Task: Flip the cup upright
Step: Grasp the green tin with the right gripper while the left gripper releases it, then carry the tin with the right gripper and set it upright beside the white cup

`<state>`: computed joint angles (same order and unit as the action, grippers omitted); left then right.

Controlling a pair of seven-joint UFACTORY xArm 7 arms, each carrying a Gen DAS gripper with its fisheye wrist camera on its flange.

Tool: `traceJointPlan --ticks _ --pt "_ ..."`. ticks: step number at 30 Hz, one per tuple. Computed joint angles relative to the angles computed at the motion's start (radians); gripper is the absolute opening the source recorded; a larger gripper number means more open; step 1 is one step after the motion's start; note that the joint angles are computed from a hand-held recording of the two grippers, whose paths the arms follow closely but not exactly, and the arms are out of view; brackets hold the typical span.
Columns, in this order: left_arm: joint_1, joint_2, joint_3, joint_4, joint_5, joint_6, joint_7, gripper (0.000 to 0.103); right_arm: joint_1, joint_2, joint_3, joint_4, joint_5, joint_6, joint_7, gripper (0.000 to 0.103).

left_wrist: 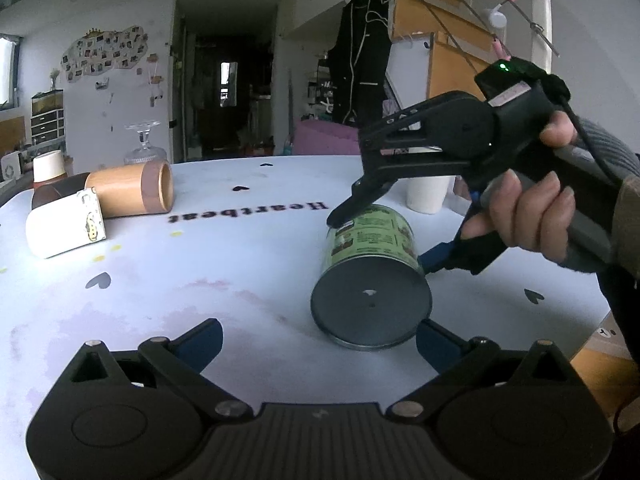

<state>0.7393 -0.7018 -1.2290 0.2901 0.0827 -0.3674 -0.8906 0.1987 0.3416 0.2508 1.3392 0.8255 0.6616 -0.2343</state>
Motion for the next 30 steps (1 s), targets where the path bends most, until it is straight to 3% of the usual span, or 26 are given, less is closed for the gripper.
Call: traceJointPlan --ticks 4,8,12,14,16,18,20,26,30 --pt "0.002 0.001 -0.002 -0.003 -0.003 -0.004 -0.004 0.102 0.012 -0.005 -0.008 0.012 -0.053 -0.026 -0.012 0.078" --pt "0.003 -0.003 -0.001 -0.009 -0.007 -0.005 -0.011 0.102 0.008 -0.028 -0.002 0.012 -0.063 -0.118 -0.091 0.077" --pt "0.008 -0.007 -0.007 -0.015 -0.011 -0.016 -0.020 0.102 0.027 -0.017 0.003 0.028 -0.121 -0.294 -0.169 0.077" --pt "0.013 -0.005 -0.013 -0.018 -0.013 -0.023 -0.024 0.102 0.058 0.009 -0.011 0.039 -0.209 -0.429 -0.168 0.077" --pt "0.015 -0.002 -0.015 -0.021 -0.014 -0.020 -0.028 0.102 0.121 0.056 -0.076 0.070 -0.345 -0.543 -0.105 0.077" --pt "0.015 0.000 -0.013 -0.026 -0.013 -0.019 -0.030 0.102 0.223 0.114 -0.202 0.128 -0.475 -0.595 -0.007 0.077" --pt "0.018 -0.001 -0.011 -0.032 -0.014 -0.021 -0.033 0.102 0.295 0.172 -0.304 0.199 -0.557 -0.590 0.071 0.077" --pt "0.026 0.009 -0.005 -0.046 -0.020 -0.027 -0.039 0.102 0.417 0.323 -0.503 0.373 -0.726 -0.545 0.244 0.077" --pt "0.028 0.013 -0.001 -0.051 -0.024 -0.029 -0.036 0.102 0.551 0.401 -0.699 0.403 -0.840 -0.579 0.389 0.077"
